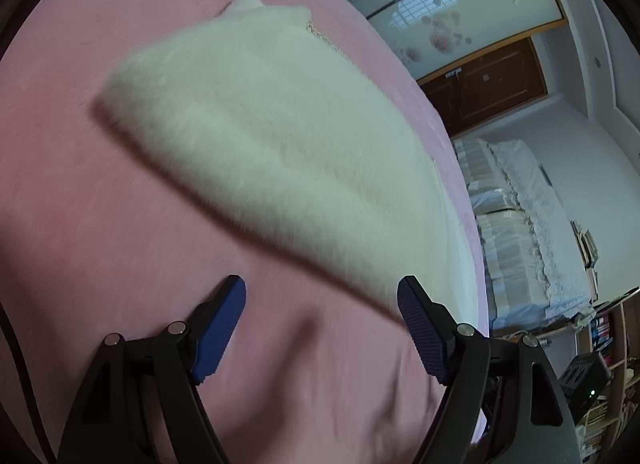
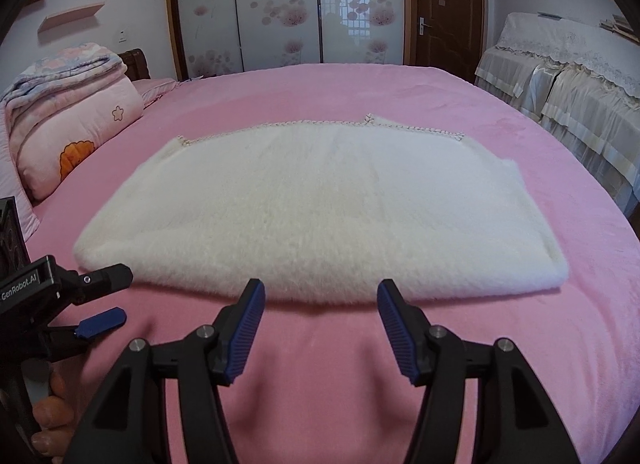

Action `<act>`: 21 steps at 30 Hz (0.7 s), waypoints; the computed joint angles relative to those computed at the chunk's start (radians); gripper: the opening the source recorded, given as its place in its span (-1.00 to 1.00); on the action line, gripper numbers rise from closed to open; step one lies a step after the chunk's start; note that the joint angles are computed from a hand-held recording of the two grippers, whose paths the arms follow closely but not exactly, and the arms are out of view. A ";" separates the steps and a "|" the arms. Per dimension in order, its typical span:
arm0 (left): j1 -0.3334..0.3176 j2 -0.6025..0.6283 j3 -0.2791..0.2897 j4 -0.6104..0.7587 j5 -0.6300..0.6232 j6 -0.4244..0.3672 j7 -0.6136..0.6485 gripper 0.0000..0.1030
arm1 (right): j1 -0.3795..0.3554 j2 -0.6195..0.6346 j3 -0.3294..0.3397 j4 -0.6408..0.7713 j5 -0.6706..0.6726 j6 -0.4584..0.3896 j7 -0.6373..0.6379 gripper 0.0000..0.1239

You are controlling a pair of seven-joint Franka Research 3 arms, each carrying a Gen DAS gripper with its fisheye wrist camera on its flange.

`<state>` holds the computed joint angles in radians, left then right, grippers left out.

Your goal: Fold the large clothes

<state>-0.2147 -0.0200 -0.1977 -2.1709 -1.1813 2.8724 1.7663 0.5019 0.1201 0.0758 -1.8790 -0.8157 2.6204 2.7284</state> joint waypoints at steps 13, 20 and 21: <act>-0.048 0.313 0.086 0.312 0.433 0.122 -0.352 0.47 | 0.019 0.148 -0.076 0.155 0.069 0.075 -0.042 -0.05; -0.215 0.290 0.325 0.296 0.936 0.077 -0.784 -0.13 | 0.056 0.278 -0.126 0.381 0.112 -0.023 -0.166 -0.06; -0.221 0.281 0.337 0.284 0.969 0.087 -0.826 -0.31 | 0.061 0.297 -0.130 0.408 0.124 -0.033 -0.192 -0.06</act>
<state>-0.4356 0.2614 0.1388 -1.8870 -0.2124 2.9595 0.9401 0.5626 0.4167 -0.0543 -1.4707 -0.6916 2.5870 2.5363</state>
